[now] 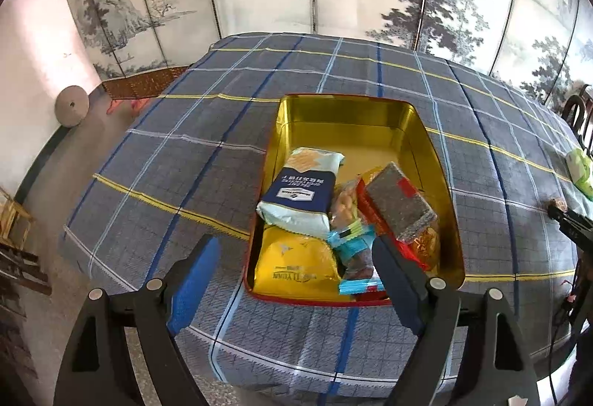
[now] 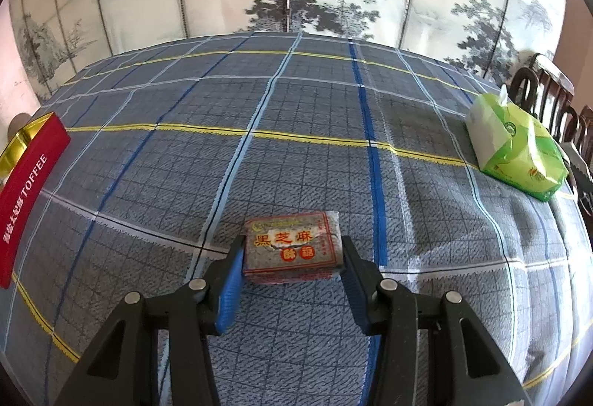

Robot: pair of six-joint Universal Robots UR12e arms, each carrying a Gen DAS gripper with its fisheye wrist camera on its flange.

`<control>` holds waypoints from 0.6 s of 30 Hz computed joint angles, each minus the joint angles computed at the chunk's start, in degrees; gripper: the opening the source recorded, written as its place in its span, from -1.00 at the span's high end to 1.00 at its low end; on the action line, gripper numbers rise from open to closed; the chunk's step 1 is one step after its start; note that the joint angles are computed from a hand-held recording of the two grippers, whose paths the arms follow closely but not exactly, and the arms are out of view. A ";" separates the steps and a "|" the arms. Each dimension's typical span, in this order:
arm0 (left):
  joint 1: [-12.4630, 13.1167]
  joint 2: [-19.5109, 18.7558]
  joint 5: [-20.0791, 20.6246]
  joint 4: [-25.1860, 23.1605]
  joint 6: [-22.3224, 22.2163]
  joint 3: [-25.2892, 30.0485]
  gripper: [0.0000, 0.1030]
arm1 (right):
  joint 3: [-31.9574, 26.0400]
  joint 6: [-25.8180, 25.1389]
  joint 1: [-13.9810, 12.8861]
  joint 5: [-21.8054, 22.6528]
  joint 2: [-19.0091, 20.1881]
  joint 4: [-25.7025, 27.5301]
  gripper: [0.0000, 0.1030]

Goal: Organize snacks
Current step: 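Carry the sesame-candy box into the tin and open the right gripper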

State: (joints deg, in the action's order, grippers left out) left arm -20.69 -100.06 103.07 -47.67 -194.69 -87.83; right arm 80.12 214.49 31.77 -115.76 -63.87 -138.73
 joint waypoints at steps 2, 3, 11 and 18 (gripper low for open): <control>0.30 0.29 -0.75 -0.39 -0.93 -0.24 -0.62 | -0.66 1.22 0.11 -0.13 0.32 0.86 0.07; 0.40 0.36 -0.98 -0.71 -1.12 -0.27 -0.62 | -0.98 1.85 0.12 -0.19 0.42 1.33 0.07; 0.79 0.89 -1.08 -1.68 -2.61 -0.90 -0.62 | -3.98 1.58 1.51 1.81 1.68 0.63 0.07; 1.08 1.23 -1.35 -2.35 -3.61 -1.30 -0.63 | -8.57 -4.02 3.66 5.63 3.98 -1.27 0.07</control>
